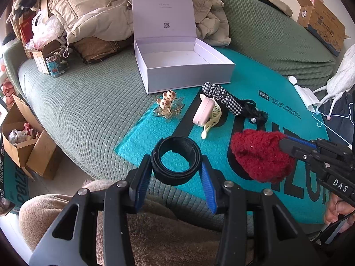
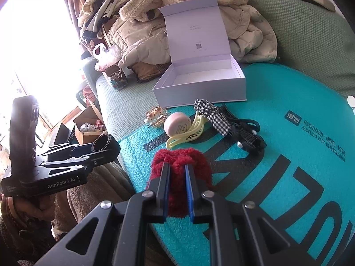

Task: Organize objects
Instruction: 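Lift the black ring and red scrunchie and carry both toward the white box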

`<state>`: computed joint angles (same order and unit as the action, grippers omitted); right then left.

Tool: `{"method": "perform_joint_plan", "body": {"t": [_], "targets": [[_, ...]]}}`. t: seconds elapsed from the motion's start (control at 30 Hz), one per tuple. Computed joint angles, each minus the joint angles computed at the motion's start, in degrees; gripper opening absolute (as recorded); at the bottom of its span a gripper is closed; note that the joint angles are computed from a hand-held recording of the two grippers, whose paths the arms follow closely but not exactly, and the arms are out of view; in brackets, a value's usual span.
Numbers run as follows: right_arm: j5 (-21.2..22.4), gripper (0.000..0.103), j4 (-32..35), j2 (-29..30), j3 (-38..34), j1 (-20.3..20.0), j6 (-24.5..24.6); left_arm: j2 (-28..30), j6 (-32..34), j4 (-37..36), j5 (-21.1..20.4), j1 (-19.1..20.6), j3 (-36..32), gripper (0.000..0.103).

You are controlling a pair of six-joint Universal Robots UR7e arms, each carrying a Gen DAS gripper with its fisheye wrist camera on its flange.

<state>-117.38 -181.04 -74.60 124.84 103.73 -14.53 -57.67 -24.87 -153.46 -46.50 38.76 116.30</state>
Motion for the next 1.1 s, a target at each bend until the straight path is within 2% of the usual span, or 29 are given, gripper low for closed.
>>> {"method": "perform_joint_plan", "body": {"t": [0.4,0.57,0.87,1.0,1.03,1.1], "targets": [[-0.65,0.012,2.97,3.5,-7.41,0.84,1.66,1.6,7.36,3.93,-1.62,4.38,-8.79,0.041],[-0.47,0.012,2.76,5.34,-10.01,0.9,0.38,2.78,10.44,4.67,-2.02,5.56,-12.73,0.041],[1.72,0.012,3.7,8.93,-16.21,-0.16,-1.43,6.87,14.83,8.92,-2.59,8.17,-21.8,0.041],[4.2,0.012,3.87,10.05,-18.67,-1.11,-1.84,8.88,15.9,10.78,-2.74,9.34,-25.7,0.041],[4.74,0.007,4.2,10.3,-19.35,-1.33,-1.9,9.44,16.23,11.22,-2.68,9.62,-26.74,0.041],[5.06,0.006,4.42,10.99,-20.74,-1.55,-2.47,10.31,16.92,11.75,-2.77,10.06,-28.38,0.041]]}}
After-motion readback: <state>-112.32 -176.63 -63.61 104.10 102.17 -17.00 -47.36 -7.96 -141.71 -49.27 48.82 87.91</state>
